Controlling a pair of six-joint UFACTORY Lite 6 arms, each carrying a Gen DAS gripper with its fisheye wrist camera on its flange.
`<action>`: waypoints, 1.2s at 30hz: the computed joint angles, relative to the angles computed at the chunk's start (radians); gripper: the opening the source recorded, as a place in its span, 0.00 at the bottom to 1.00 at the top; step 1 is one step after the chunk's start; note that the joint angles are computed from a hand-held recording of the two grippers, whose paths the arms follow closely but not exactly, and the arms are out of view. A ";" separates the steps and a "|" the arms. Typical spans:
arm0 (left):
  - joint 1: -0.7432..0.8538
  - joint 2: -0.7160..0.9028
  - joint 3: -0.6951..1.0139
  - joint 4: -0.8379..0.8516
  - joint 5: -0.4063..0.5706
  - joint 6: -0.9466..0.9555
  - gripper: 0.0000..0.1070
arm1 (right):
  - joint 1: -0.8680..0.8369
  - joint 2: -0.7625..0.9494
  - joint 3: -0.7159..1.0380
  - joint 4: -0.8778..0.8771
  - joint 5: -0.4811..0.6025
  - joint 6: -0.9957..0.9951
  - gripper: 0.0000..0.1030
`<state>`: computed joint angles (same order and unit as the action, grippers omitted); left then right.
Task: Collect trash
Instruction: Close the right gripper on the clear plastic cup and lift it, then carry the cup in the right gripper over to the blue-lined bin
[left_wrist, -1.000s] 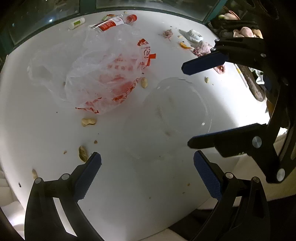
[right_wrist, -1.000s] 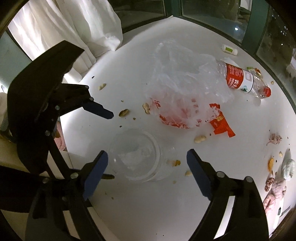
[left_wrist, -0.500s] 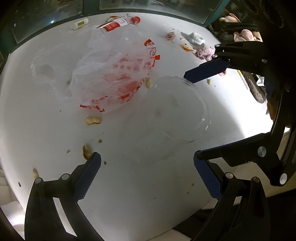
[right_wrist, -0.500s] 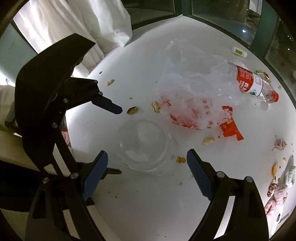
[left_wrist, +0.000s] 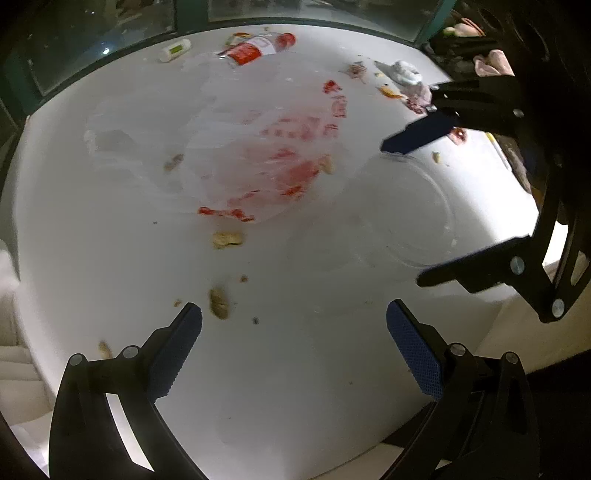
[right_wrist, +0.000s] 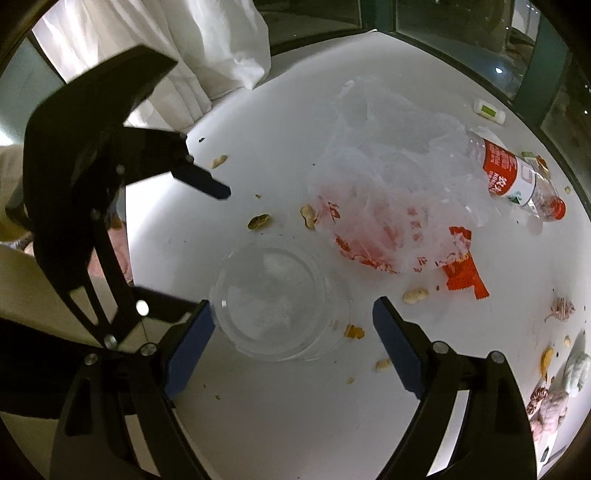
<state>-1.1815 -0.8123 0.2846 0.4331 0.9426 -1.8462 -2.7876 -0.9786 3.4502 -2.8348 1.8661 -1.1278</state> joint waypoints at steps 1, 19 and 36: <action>0.011 -0.010 -0.004 -0.005 0.006 0.006 0.91 | 0.002 0.002 0.007 0.000 -0.008 -0.003 0.81; 0.208 0.025 0.017 -0.016 -0.086 0.179 0.91 | -0.001 -0.027 -0.043 0.006 0.033 0.044 0.65; 0.374 0.281 0.286 -0.021 -0.246 0.498 0.91 | -0.202 0.177 0.145 0.070 -0.032 0.100 0.65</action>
